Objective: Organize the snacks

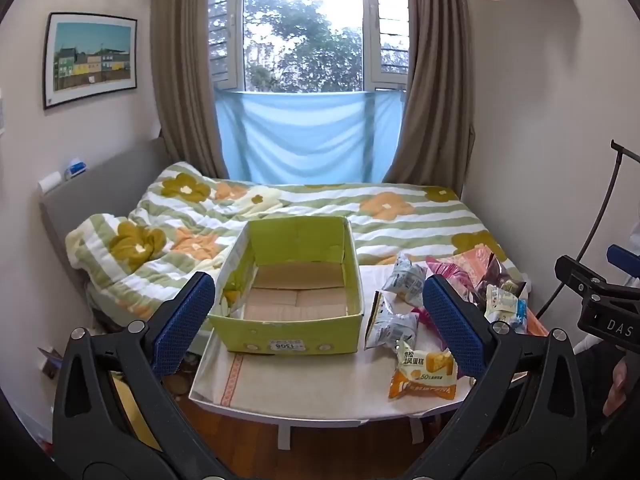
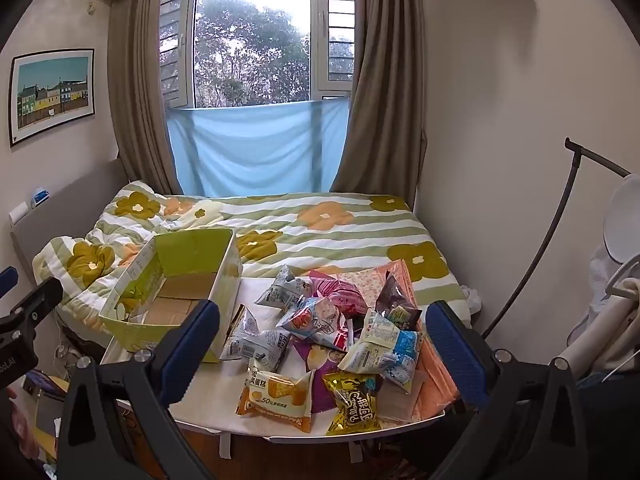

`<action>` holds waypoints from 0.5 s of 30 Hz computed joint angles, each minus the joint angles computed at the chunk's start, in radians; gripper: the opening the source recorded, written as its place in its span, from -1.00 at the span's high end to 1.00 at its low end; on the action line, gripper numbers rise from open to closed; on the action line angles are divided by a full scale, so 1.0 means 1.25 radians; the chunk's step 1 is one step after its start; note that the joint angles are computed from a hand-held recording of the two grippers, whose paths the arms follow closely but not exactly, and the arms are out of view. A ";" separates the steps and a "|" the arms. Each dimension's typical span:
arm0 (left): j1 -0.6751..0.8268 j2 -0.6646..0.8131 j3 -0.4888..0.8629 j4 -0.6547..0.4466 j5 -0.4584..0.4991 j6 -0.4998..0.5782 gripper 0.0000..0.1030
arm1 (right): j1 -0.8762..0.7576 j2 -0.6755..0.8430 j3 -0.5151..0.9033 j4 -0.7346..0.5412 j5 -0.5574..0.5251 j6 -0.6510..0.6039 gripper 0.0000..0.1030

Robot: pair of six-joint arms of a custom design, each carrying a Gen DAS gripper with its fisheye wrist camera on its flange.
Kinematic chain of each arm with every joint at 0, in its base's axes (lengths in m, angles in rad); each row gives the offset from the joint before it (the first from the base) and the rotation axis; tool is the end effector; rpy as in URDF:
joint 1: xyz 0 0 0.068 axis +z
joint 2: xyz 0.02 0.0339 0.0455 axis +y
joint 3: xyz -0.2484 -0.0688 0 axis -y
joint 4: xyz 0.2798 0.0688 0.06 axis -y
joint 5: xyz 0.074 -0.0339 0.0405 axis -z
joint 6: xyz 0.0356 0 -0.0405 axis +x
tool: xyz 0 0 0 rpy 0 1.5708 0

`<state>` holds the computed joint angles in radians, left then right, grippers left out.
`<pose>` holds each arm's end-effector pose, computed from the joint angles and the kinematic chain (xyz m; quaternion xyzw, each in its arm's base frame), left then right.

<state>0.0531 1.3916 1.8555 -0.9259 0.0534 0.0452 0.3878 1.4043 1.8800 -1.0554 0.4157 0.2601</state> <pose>0.2969 0.0139 0.4879 0.0107 0.8500 0.0032 0.5267 0.2732 0.0961 0.4816 0.0430 0.8653 -0.0240 0.4989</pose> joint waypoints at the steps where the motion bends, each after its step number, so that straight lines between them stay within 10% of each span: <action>1: -0.006 -0.003 -0.007 0.005 -0.008 -0.002 -0.99 | 0.000 0.000 0.000 0.000 0.000 0.001 -1.00; 15: -0.012 -0.006 -0.012 0.003 -0.018 -0.001 -0.99 | 0.010 -0.001 -0.004 0.002 0.008 0.007 -1.00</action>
